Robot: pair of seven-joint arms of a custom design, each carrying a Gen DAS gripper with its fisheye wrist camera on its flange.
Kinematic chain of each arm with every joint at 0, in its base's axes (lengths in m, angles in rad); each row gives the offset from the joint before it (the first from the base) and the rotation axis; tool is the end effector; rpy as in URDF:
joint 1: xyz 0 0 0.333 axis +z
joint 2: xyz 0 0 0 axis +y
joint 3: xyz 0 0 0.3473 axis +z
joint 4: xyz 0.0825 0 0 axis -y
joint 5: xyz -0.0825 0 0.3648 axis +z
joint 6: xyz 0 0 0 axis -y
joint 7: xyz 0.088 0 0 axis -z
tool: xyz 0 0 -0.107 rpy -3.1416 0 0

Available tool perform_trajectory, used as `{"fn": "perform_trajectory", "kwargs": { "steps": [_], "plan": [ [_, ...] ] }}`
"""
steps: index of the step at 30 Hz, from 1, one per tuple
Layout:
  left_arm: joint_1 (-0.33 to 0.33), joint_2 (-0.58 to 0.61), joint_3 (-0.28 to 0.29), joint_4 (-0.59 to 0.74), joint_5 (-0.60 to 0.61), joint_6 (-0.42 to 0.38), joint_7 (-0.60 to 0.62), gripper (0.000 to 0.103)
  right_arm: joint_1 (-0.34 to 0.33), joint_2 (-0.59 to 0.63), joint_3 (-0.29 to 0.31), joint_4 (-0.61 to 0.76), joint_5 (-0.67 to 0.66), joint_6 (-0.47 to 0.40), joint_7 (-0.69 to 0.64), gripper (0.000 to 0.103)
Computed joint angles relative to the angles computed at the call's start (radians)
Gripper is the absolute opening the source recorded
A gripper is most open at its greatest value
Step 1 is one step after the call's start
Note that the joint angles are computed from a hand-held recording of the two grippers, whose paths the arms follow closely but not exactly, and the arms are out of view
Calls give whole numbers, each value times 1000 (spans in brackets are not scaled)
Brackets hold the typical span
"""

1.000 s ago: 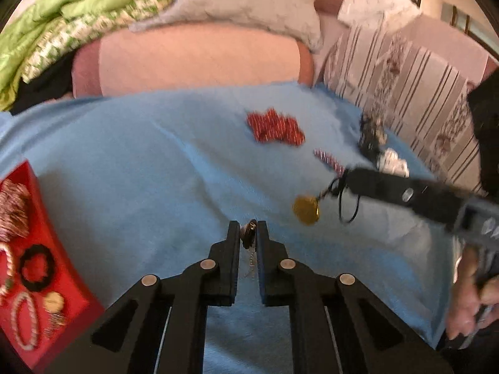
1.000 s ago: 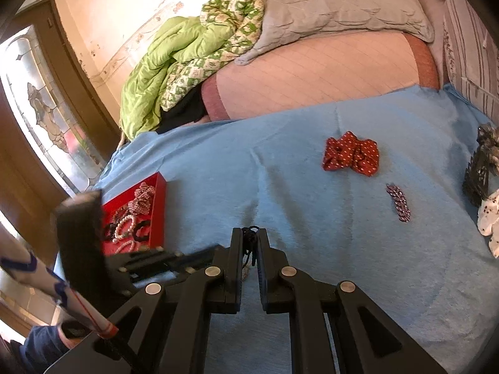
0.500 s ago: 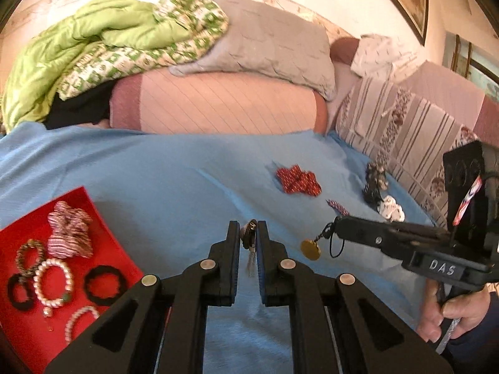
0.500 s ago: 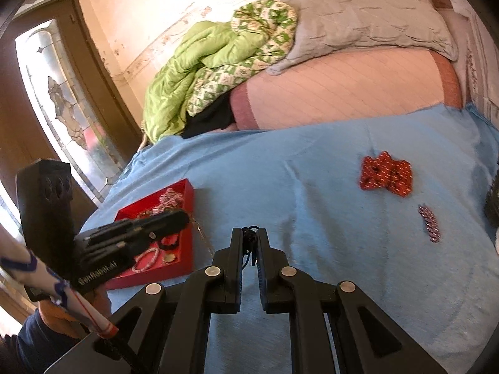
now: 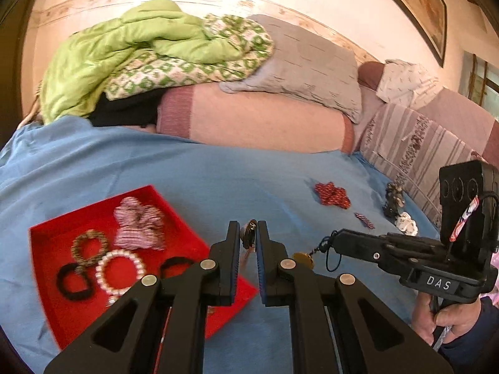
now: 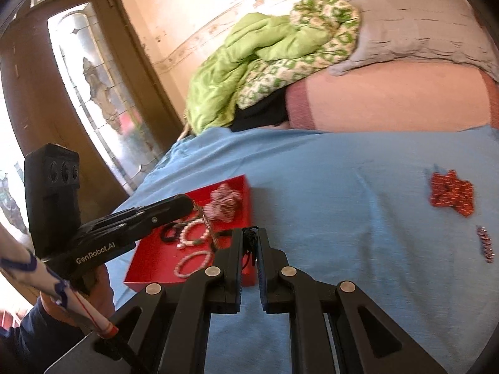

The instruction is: Organize jewelry

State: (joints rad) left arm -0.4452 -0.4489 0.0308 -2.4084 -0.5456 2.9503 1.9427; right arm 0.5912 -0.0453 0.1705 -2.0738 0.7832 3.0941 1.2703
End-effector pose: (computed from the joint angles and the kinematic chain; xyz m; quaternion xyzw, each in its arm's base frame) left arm 0.4055 -0.1381 0.6253 -0.5178 0.7018 -0.4518 0.1877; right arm 0.4414 0.3429 0.6001 -0.6916 0.5078 -0.0727 0.5084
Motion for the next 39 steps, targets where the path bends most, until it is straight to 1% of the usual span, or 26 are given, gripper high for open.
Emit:
{"fn": "perform_trajectory", "kwargs": {
  "steps": [6,9,11,13,15,18,21,23,27,29,33,39],
  "plan": [
    [52,-53,24,-36,11,-11,-30,10,2,57,37,73,-9,-33,-2,9],
    [82,-86,34,-59,26,-11,-50,10,-3,80,65,110,22,-50,-30,9],
    [97,-106,50,-70,34,-29,-64,10,4,97,76,127,-39,-46,17,9],
    [121,-125,57,-82,46,-49,-76,10,5,112,91,144,-63,-52,36,9],
    [139,-146,76,-94,57,-87,-78,10,11,131,98,164,-120,-55,85,9],
    [172,-158,86,-108,70,-121,-79,10,16,161,112,195,-180,-61,138,9],
    [196,-159,94,-118,69,-135,-79,10,11,188,134,222,-203,-63,168,9],
    [201,-151,108,-116,59,-145,-72,10,15,211,143,245,-225,-66,196,9],
    [217,-127,111,-111,42,-159,-61,10,26,245,149,279,-287,-75,266,9],
    [223,-105,115,-101,32,-175,-53,10,41,268,139,300,-337,-85,314,9],
    [259,-70,92,-88,28,-191,-57,10,61,304,125,333,-422,-108,395,9],
    [293,-52,73,-81,20,-213,-58,10,81,347,111,369,-513,-136,491,9]
  ]
}}
